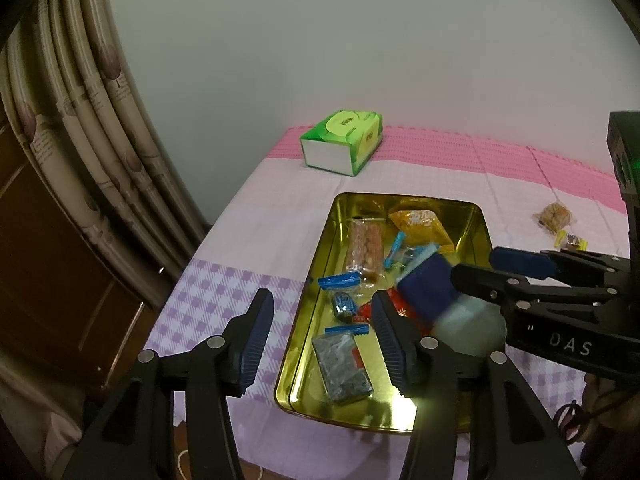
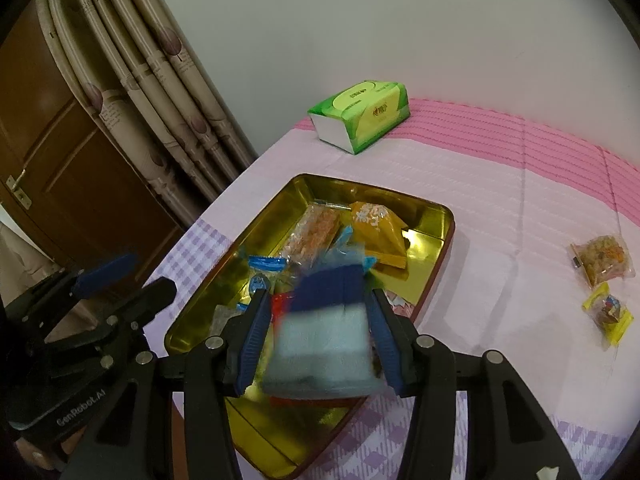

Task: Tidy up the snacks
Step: 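Lower the blue-and-teal bar into the gold tray and open the right gripper, then move the left gripper to the yellow-wrapped candy and grasp it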

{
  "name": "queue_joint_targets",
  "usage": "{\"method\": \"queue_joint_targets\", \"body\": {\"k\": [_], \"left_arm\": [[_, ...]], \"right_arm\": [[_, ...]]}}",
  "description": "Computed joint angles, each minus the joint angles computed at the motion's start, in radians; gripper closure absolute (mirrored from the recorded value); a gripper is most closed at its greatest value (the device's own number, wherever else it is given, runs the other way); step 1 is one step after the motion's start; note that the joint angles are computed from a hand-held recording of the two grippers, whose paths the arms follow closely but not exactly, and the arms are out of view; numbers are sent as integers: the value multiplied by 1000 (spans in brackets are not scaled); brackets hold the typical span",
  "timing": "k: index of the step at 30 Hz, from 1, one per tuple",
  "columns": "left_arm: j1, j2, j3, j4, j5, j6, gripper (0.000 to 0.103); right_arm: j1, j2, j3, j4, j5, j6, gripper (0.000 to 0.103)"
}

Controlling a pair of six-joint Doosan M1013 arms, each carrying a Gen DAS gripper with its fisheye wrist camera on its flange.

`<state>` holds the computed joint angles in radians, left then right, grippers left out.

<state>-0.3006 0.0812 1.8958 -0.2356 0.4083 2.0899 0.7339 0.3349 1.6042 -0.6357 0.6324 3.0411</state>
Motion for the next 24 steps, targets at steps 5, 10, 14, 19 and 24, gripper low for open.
{"method": "queue_joint_targets", "body": {"k": [5,10,14,19,24], "left_arm": [[2,2,-3,3,5,-3,50],[1,2,-3,8,8,-3,50],[1,2,-3,9,8,-4,49],[-1,1,-3,14,6,-9,49],[-2,0,-1,20,5,-13,48]], "right_arm": [[5,3,-6,-16,-2,5,56],[9,-8,11,-38,-23,42,55],[16,-21,25,-74,-25,89,54],[23,-36,43,-114,-20,150,53],[32,-54,74,-149,-13,227,46]]}}
